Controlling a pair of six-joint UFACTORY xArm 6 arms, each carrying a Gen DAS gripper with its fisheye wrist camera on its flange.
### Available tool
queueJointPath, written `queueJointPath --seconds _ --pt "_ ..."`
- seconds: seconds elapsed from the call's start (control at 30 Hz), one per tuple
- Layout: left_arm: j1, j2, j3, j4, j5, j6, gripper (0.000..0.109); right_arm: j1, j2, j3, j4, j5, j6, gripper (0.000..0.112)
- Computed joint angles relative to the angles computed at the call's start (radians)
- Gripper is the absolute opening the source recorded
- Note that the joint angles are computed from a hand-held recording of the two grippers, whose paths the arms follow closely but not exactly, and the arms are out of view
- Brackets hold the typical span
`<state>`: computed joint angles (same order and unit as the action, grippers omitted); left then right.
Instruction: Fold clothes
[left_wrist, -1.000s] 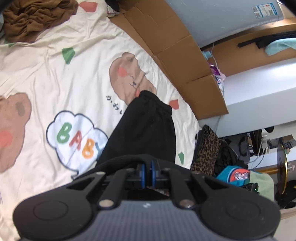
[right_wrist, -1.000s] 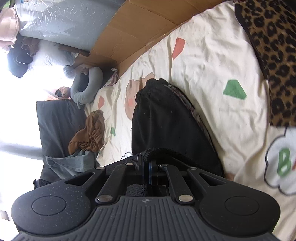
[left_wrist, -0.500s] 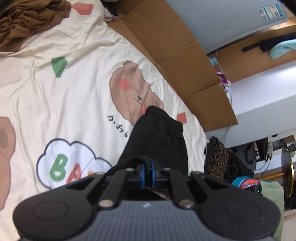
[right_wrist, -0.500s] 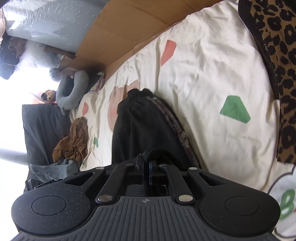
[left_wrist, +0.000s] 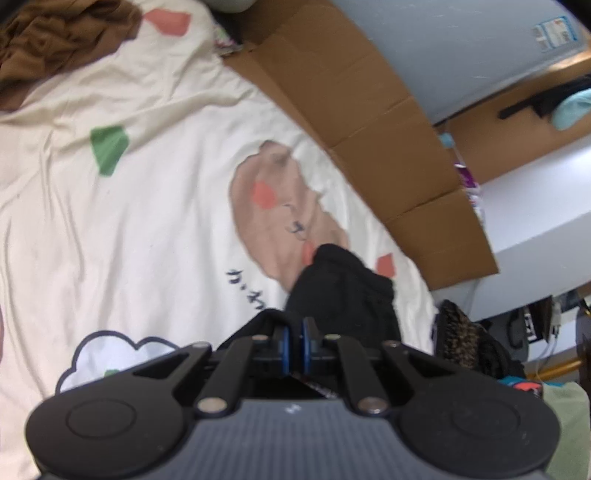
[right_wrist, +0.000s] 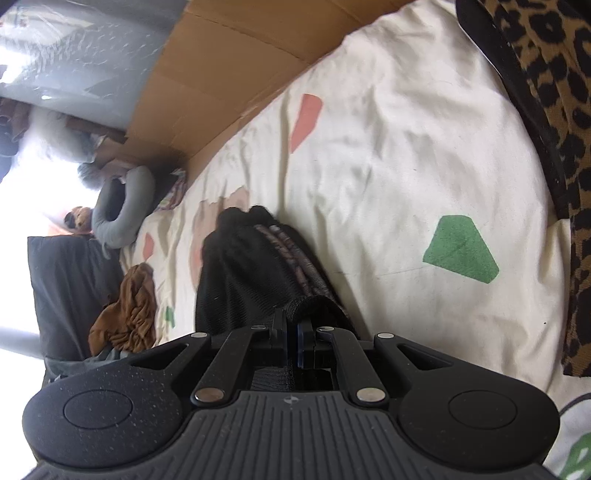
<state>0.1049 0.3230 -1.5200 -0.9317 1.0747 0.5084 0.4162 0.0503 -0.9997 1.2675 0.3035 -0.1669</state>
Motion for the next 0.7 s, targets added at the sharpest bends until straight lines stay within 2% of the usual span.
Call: queueJointPath --seconds 0.1,0.33,0.53,0.7 --pt "-0.004 0.018 0.0 -0.005 -0.022 0.006 0.007 0.01 0.025 -0.015 0.027 -0.027 -0.026 0.003" --pt "-0.002 0.024 -0.025 -0.017 -0.023 0.007 0.007 0.002 0.046 -0.06 -0.025 -0.028 -0.006 0.003" --pt "-0.024 0.095 -0.087 -0.037 -0.024 0.035 0.008 0.001 0.083 -0.043 -0.184 -0.057 0.153 0.003" --pt "-0.039 0.149 -0.136 0.004 -0.025 0.026 0.008 0.009 0.084 -0.032 -0.183 -0.085 0.155 0.003"
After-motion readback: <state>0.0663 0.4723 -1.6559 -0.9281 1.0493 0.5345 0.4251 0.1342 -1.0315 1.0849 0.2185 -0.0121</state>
